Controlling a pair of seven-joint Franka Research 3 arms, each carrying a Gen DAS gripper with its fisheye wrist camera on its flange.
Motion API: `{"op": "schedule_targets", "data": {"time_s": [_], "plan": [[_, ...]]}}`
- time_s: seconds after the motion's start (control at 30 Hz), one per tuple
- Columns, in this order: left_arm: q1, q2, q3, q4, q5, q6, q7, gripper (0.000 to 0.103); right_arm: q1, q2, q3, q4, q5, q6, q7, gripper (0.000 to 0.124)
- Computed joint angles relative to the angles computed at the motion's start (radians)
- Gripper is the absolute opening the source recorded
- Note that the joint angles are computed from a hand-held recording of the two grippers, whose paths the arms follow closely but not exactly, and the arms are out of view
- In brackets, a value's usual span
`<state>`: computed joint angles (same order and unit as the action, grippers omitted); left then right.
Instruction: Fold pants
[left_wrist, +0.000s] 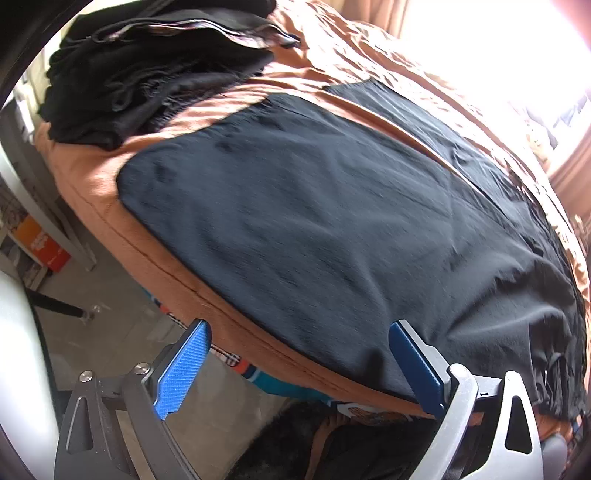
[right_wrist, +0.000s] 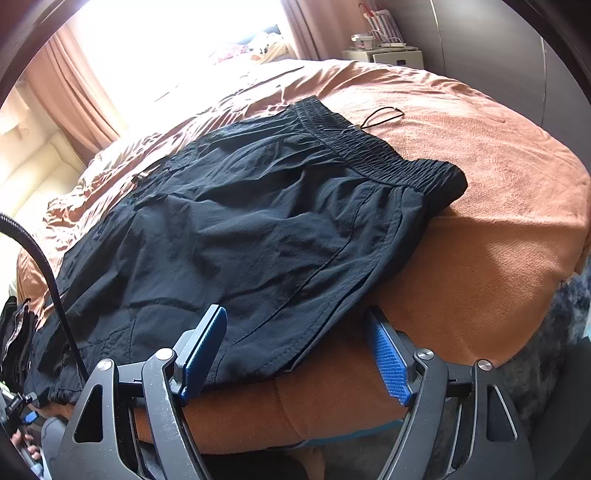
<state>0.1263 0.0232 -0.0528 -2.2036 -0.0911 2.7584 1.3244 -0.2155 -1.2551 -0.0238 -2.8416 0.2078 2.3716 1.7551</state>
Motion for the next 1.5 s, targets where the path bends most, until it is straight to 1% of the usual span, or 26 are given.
{"op": "schedule_targets", "data": {"time_s": [0.03,0.1,0.13,0.27,0.3,0.37,0.43,0.5,0.63,0.67,0.7,0.73,0.77,0.8,0.83,0.87,0.97,1.03,1.07,1.13,1.17,1.2,1.23,1.3,1.4,1.5], "plan": [[0.003,-0.002,0.001,-0.008,-0.03,0.021,0.007,0.096,-0.004,0.011,0.0,0.005,-0.003,-0.002,0.002,0.076],[0.009,0.003,-0.007,-0.009,-0.223,0.053,0.131,0.096,-0.012,0.027,-0.01,0.009,-0.005,-0.002,0.002,0.076],[0.01,0.005,-0.007,-0.009,-0.247,0.059,0.134,0.096,-0.014,0.037,-0.016,0.011,-0.004,-0.001,0.001,0.076],[0.007,0.01,0.004,-0.016,-0.086,0.103,0.021,0.096,-0.013,0.07,-0.02,0.017,0.003,0.021,-0.007,0.076],[0.01,0.006,0.005,-0.026,-0.077,0.114,0.013,0.096,-0.013,0.076,-0.018,0.019,0.003,0.028,-0.008,0.076],[0.019,0.01,0.003,-0.022,-0.132,0.114,0.048,0.096,-0.01,0.094,-0.018,0.023,0.005,0.047,-0.011,0.076],[0.027,0.032,0.004,0.007,-0.135,0.086,0.059,0.096,-0.009,0.118,-0.024,0.029,0.012,0.063,-0.012,0.076],[0.037,0.045,-0.002,0.019,-0.151,0.092,0.088,0.096,-0.007,0.136,-0.035,0.031,0.024,0.084,-0.012,0.076],[0.067,0.056,-0.043,0.027,-0.375,0.131,0.274,0.096,-0.005,0.167,-0.044,0.037,0.036,0.123,-0.03,0.076],[0.07,0.059,-0.046,0.032,-0.407,0.14,0.294,0.092,-0.004,0.174,-0.045,0.04,0.038,0.127,-0.032,0.072],[0.07,0.062,-0.045,0.036,-0.419,0.148,0.294,0.081,-0.007,0.177,-0.044,0.04,0.039,0.133,-0.033,0.064],[0.07,0.064,-0.042,0.039,-0.418,0.153,0.283,0.074,-0.012,0.181,-0.04,0.043,0.037,0.134,-0.032,0.043],[0.071,0.064,-0.04,0.04,-0.42,0.158,0.275,0.065,-0.024,0.187,-0.034,0.049,0.031,0.124,-0.025,0.027],[0.077,0.064,-0.045,0.041,-0.45,0.16,0.292,0.061,-0.031,0.188,-0.036,0.051,0.031,0.122,-0.019,0.021],[0.084,0.066,-0.051,0.045,-0.492,0.158,0.319,0.06,-0.028,0.181,-0.05,0.047,0.042,0.13,-0.019,0.012],[0.088,0.07,-0.05,0.05,-0.509,0.154,0.328,0.059,-0.027,0.173,-0.062,0.042,0.052,0.135,-0.021,0.009],[0.086,0.079,-0.044,0.051,-0.486,0.176,0.317,0.059,-0.039,0.134,-0.084,0.026,0.066,0.15,-0.035,0.004],[0.077,0.084,-0.032,0.049,-0.414,0.196,0.27,0.059,-0.043,0.108,-0.096,0.018,0.077,0.157,-0.048,0.003],[0.073,0.091,-0.022,0.055,-0.362,0.201,0.231,0.053,-0.044,0.1,-0.102,0.017,0.083,0.159,-0.054,0.003],[0.061,0.098,0.004,0.064,-0.235,0.2,0.121,0.035,-0.05,0.089,-0.104,0.019,0.09,0.161,-0.063,0.003],[0.073,0.096,-0.002,0.066,-0.23,0.197,0.111,0.021,-0.051,0.084,-0.107,0.02,0.095,0.161,-0.065,0.003],[0.09,0.097,-0.018,0.071,-0.257,0.198,0.127,0.013,-0.052,0.081,-0.11,0.022,0.101,0.161,-0.068,0.003],[0.101,0.092,-0.029,0.07,-0.279,0.207,0.135,0.012,-0.053,0.077,-0.114,0.024,0.105,0.159,-0.071,0.003],[0.098,0.082,-0.021,0.066,-0.24,0.225,0.1,0.007,-0.054,0.076,-0.116,0.031,0.11,0.154,-0.08,0.003],[0.076,0.063,0.007,0.063,-0.108,0.267,0.003,0.007,-0.057,0.08,-0.115,0.039,0.113,0.154,-0.089,0.003],[0.062,0.057,0.03,0.086,0.026,0.279,-0.108,0.005,-0.057,0.089,-0.117,0.045,0.121,0.158,-0.094,0.003]]}}
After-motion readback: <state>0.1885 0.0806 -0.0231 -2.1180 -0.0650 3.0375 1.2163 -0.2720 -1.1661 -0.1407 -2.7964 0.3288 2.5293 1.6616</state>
